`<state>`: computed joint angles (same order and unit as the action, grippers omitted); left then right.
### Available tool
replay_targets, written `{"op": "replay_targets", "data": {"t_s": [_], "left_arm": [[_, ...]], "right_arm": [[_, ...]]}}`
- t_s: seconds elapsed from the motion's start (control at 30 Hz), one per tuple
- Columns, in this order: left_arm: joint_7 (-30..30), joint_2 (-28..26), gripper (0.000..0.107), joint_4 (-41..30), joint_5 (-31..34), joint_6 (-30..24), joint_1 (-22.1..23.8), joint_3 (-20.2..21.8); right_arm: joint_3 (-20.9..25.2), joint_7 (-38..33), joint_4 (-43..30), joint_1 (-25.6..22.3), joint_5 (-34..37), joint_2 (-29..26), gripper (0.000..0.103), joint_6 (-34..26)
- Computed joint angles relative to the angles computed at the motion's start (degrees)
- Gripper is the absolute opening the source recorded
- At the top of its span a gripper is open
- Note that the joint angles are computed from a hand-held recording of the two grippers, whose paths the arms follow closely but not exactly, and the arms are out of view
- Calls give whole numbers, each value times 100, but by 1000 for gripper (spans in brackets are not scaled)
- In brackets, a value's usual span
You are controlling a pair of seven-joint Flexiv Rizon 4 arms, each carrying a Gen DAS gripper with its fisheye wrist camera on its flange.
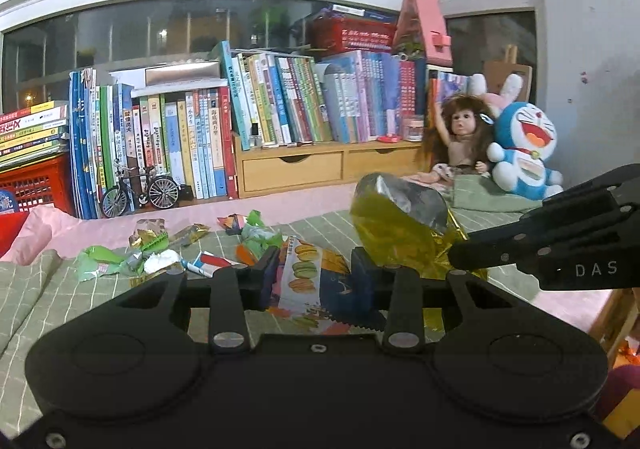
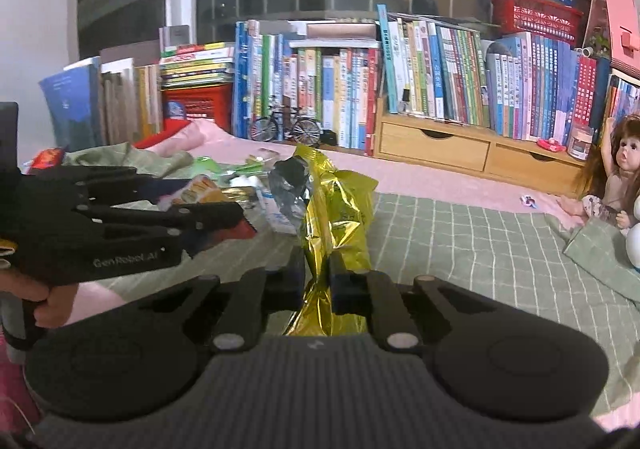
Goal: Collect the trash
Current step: 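Carry both held items down past the bed edge into the black trash bag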
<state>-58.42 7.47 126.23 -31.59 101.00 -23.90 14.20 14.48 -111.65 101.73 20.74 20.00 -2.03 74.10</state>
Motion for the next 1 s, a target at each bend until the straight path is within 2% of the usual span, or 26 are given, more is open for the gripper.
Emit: {"op": "replay_targets", "data": {"t_s": [0.03, 0.17, 0.2, 0.23, 0.3, 0.43, 0.53, 0.67, 0.77, 0.8, 0.83, 0.87, 0.9, 0.93, 1.0], "left_arm": [[22, 76, 36, 67, 7, 2, -43, 17], [-281, 360, 36, 330, 412, -131, 546, -423], [-379, 408, 36, 378, 525, -163, 706, -530], [-530, 471, 36, 431, 668, -223, 932, -683], [-717, 519, 36, 476, 814, -336, 1129, -775], [-1156, 616, 36, 553, 1237, -468, 1629, -1027], [-1190, 601, 36, 561, 1278, -511, 1542, -865], [-1283, 583, 36, 583, 1390, -559, 1652, -849], [-1266, 544, 36, 599, 1310, -548, 1563, -738], [-1250, 528, 36, 604, 1271, -531, 1522, -697], [-1243, 514, 36, 604, 1244, -526, 1504, -679], [-1221, 501, 36, 609, 1203, -510, 1462, -644], [-1173, 488, 36, 619, 1139, -487, 1384, -581], [-1139, 478, 36, 623, 1099, -473, 1345, -554], [-1102, 478, 36, 653, 1066, -439, 1333, -538]], "right_arm": [[21, -59, 37, -11, 87, 68, 14, -65], [2, 26, 340, 53, -251, 175, 18, 15], [-6, 183, 444, 75, -441, 142, 38, 182], [-21, 412, 556, 95, -709, 88, 50, 388], [-52, 810, 732, 123, -1220, -24, 65, 598], [-98, 1324, 903, 181, -1925, -293, 79, 876], [-164, 1714, 996, 243, -2428, -490, 88, 1204], [-731, 2804, 1144, 592, -3596, -724, 88, 1820], [-911, 3136, 1111, 685, -4156, -858, 88, 1932], [-934, 3230, 1085, 689, -4309, -898, 85, 1919], [-771, 3156, 1012, 567, -4270, -943, 73, 1825], [-500, 3014, 902, 383, -4130, -980, 66, 1594], [-343, 2920, 835, 284, -4028, -1001, 51, 1441], [-324, 2901, 847, 274, -4027, -1002, 42, 1450], [-711, 3168, 1063, 527, -4466, -930, 37, 1752]]}}
